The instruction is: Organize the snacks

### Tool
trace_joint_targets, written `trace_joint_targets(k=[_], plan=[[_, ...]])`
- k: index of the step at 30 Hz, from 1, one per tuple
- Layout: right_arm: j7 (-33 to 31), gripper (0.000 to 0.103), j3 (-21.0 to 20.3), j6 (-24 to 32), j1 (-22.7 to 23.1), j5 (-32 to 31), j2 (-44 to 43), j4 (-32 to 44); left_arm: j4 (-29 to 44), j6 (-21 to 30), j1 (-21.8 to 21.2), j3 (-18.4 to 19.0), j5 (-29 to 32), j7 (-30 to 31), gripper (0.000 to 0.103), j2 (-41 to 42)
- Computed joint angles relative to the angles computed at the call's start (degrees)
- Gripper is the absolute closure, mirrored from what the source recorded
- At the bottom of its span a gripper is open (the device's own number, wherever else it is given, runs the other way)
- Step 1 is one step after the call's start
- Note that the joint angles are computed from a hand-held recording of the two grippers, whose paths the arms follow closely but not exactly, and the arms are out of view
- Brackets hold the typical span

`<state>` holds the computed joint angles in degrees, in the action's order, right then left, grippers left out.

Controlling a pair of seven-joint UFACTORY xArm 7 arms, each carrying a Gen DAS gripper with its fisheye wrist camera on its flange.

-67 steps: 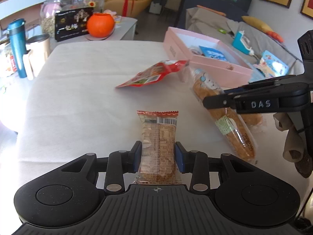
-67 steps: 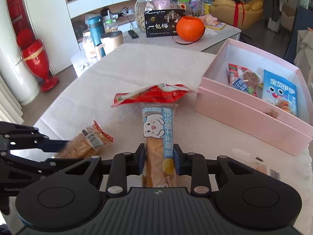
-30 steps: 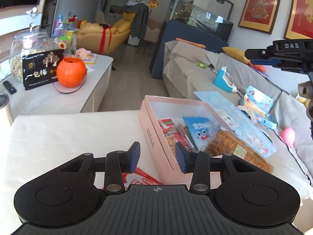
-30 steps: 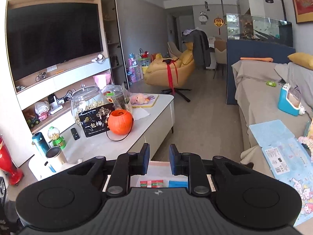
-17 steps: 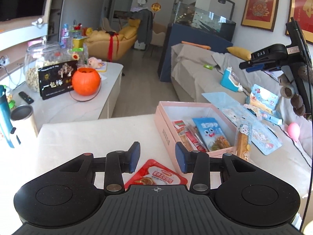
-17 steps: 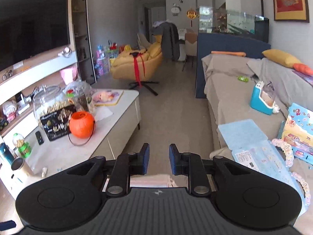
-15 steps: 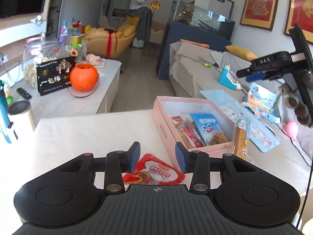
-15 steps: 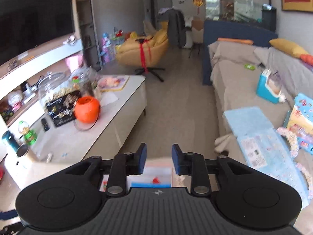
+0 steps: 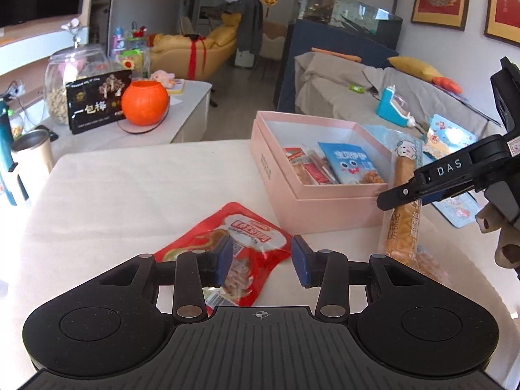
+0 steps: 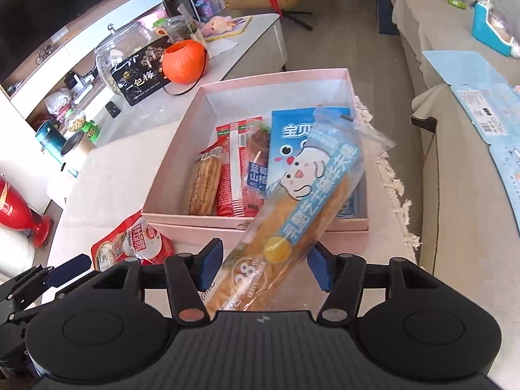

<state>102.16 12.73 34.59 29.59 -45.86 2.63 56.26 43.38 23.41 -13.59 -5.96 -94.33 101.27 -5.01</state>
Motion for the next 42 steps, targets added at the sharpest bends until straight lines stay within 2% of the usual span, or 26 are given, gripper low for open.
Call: trace_joint_targets(k=[1,2,5,10,13,17,19,22,27,28,32,34,38,42], plan=[[-0.3,0.054,0.0,-1.0,0.0,-1.0,1.3,0.8,0.5,-0.3,0.2,0.2,0.8,-1.1,0.059,0.6],[-0.8,0.056,-0.2,-3.3,0.1,-1.9,2.2,1.2,1.2,-0.6,0.5,0.4,1.5,-2.4,0.059,1.3],[-2.5,0.070,-1.3,-12.4,0.5,-2.1,4.8,1.8,2.7,-0.8,1.4,0.9,2.7,-3.9,0.059,2.5],[-3.4,0.071,-2.6,-18.2,3.2,-1.2,5.6,1.7,5.0,0.8,2.2,0.9,6.3,-3.0,0.059,5.1],[-9.2,0.071,-1.5,-21.8,3.1,6.3,5.0,-0.6,7.9,-0.3,1.8,-0.1,9.3,-1.7,0.059,8.3],[-17.5,0.071,0.2,-24.0,4.1,16.7,4.5,-3.5,11.1,1.7,2.1,-1.0,22.3,-7.5,0.058,11.9],[-17.7,0.071,-0.4,-21.3,6.0,16.6,4.2,-3.3,11.8,3.1,2.6,-1.6,29.3,-8.7,0.050,12.9],[-15.2,0.066,-0.8,-12.8,8.7,11.4,3.7,-1.2,10.7,-0.3,2.3,-3.4,32.6,-6.1,0.046,12.5],[-10.3,0.047,0.4,-7.8,8.9,3.4,1.3,-1.0,13.6,-1.9,2.6,-4.1,37.2,-16.8,0.036,15.6],[-9.6,0.043,0.9,-6.4,8.8,2.1,1.0,-0.7,14.4,-2.0,2.8,-4.4,38.1,-18.6,0.029,16.4],[-9.2,0.035,3.0,3.9,9.3,-2.0,0.3,0.9,16.9,-3.7,3.8,-5.7,42.6,-24.4,0.014,19.6],[-9.2,0.031,3.9,8.3,9.7,-2.8,0.6,1.6,18.0,-3.5,5.0,-6.9,43.2,-25.3,0.012,20.8],[-7.0,0.030,4.3,13.9,10.7,-4.2,2.3,2.1,18.7,-3.5,7.3,-9.1,41.9,-24.2,0.015,21.4],[-2.5,0.029,3.7,14.8,11.2,-6.2,3.0,1.0,16.4,-1.1,9.1,-9.3,37.9,-23.1,0.022,18.7]])
